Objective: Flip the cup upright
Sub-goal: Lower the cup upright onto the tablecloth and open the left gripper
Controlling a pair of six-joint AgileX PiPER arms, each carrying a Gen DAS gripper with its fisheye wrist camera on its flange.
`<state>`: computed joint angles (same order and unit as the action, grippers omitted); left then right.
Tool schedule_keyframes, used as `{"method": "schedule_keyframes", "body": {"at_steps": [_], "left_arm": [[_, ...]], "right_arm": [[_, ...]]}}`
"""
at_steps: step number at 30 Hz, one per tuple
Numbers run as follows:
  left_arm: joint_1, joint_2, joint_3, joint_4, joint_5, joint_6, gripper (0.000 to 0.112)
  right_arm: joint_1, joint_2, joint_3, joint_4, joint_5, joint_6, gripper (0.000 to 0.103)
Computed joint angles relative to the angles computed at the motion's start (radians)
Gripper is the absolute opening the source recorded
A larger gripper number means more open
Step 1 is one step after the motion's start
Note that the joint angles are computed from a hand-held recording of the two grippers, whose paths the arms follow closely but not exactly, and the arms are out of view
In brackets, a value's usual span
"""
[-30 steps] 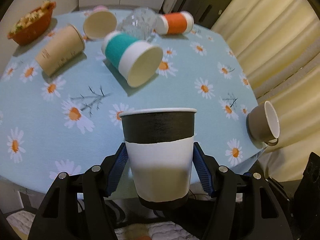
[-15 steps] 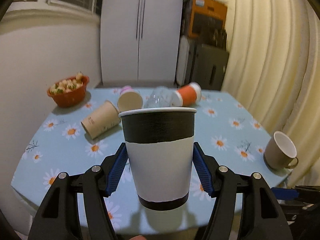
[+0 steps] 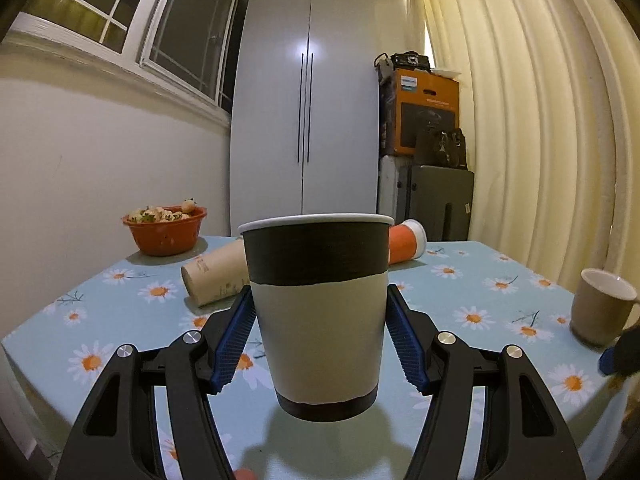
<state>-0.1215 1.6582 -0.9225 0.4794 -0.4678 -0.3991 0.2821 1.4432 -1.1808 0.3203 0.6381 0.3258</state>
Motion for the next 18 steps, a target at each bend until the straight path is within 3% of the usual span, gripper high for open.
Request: {"method": "schedule_keyframes", "body": {"at_steps": [7, 18], "left_arm": [[-0.01, 0.032, 0.064, -0.084, -0.088, 0.137, 0.064], [-0.013, 0.028, 0.105, -0.064, -0.088, 0.16, 0.063]], "right_arm": [[0.011, 0.016, -0.009, -0.039, 0.008, 0.039, 0.072], [0.026, 0.036, -0.032, -0.083, 0.036, 0.07, 0.072]]}}
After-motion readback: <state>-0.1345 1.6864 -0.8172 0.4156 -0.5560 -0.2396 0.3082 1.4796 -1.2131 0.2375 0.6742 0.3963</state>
